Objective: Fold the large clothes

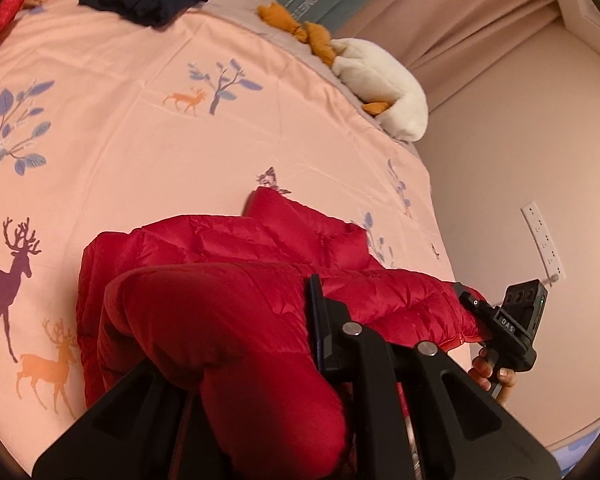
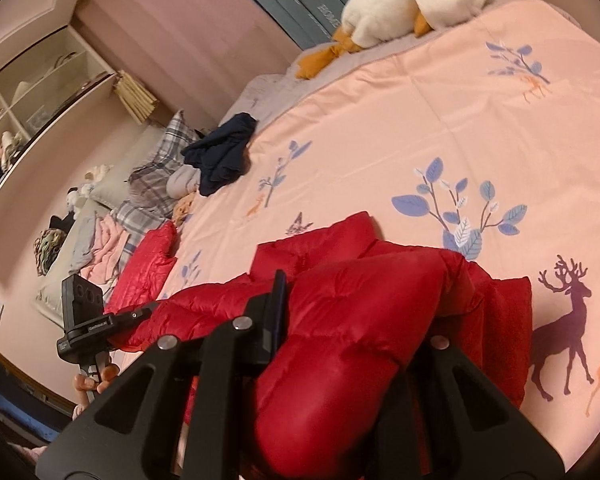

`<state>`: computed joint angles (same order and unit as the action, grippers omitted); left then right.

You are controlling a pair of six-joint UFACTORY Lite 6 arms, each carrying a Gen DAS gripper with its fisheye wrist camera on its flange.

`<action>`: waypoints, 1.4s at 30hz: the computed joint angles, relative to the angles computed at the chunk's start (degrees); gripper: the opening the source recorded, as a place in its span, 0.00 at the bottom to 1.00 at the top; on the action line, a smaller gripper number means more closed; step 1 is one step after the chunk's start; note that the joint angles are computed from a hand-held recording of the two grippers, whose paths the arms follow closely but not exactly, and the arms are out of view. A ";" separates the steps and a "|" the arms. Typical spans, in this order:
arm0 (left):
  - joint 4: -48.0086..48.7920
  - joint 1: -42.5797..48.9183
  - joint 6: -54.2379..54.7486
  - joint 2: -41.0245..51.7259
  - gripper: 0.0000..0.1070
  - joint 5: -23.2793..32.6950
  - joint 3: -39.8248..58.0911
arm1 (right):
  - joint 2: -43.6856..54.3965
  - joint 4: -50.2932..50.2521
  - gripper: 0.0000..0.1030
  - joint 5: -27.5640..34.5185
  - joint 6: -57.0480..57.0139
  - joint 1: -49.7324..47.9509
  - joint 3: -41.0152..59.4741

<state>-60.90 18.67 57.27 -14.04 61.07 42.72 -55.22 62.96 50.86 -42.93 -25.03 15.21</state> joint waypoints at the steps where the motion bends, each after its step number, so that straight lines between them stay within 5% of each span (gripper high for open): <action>1: 0.05 -0.81 -0.20 1.08 0.12 -1.08 0.52 | 1.86 0.78 0.18 -1.50 -0.92 0.79 0.01; 18: 3.34 -12.55 -6.35 8.73 0.13 -16.48 5.36 | 19.47 10.98 0.18 -12.42 -11.34 5.79 1.88; 42: 13.51 -24.40 -15.87 16.16 0.14 -32.44 9.67 | 34.37 21.78 0.18 -19.12 -21.67 8.73 5.73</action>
